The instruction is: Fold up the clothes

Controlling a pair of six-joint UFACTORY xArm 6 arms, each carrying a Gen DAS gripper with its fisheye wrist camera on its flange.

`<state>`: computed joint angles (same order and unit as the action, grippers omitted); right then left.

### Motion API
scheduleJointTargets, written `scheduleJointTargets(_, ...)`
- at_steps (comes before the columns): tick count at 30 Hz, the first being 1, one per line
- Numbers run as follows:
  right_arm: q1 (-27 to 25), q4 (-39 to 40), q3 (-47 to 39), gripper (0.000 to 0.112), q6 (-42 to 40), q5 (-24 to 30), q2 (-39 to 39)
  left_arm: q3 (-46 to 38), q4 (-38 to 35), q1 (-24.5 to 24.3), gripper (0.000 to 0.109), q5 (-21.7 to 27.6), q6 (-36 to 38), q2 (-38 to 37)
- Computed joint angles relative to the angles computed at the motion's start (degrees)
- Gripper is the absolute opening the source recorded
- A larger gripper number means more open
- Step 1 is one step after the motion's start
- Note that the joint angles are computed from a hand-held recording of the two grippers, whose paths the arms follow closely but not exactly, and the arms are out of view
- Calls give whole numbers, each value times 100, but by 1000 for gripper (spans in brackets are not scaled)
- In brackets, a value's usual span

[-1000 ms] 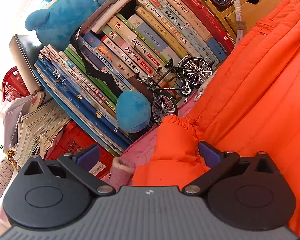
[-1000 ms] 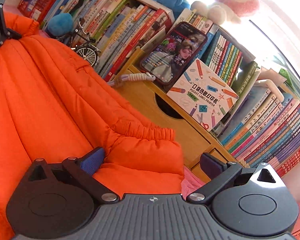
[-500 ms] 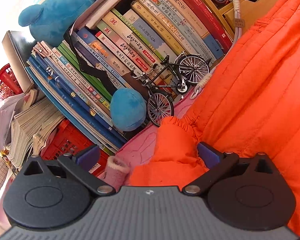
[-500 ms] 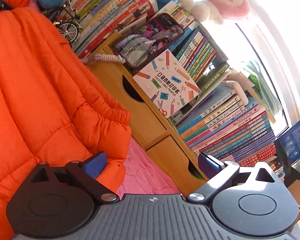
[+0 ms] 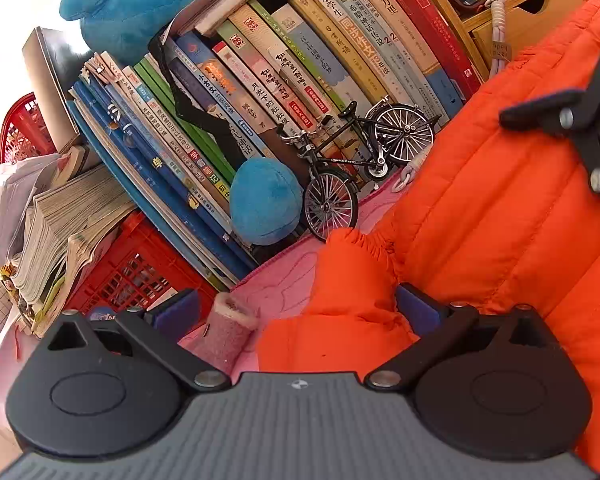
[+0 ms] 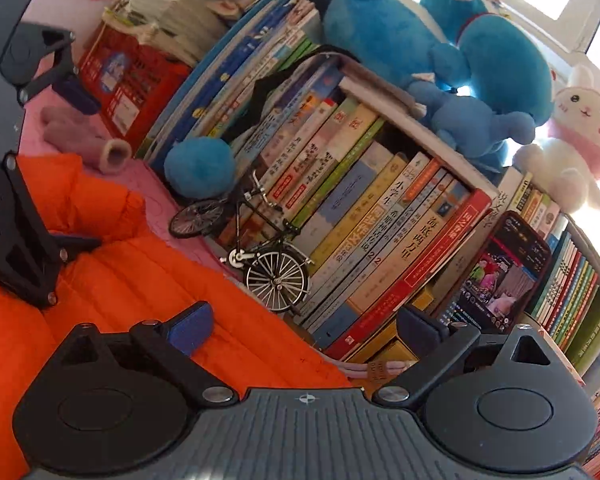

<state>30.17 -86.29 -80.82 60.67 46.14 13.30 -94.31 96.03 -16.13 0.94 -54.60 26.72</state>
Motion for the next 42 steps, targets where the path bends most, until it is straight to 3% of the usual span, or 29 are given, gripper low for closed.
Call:
scheduleJointTargets(6, -423, 447, 845, 102, -51, 50, -676, -25, 407, -9, 103, 8, -538, -4)
scheduleJointTargets(14, -698, 573, 2333, 102, 128, 864, -1934, -120, 479, 56, 103, -227, -644, 79)
scheduleJointTargets(17, -830, 676, 2686, 101, 163, 855, -2270, -145, 487, 71, 103, -288, -664, 101)
scheduleJointTargets(24, -831, 1068, 3141, 102, 169, 1611, -2756, -223, 734, 78, 103, -365, -931, 129)
scheduleJointTargets(31, -675, 1242, 2950, 102, 374, 1988, -2645, -196, 508, 89, 103, -389, -723, 126)
scheduleJointTargets(33, -455, 997, 2790, 100, 396, 2359, -2493, -199, 577, 79, 103, -357, -794, 119)
scheduleJointTargets(38, 244, -108, 2241, 100, 1137, 2689, -1980, -147, 324, 89, 103, -360, -571, 107)
scheduleJointTargets(42, 573, -483, 1458, 100, 1299, 2006, -1222, -94, 90, 98, 103, -377, -365, 90)
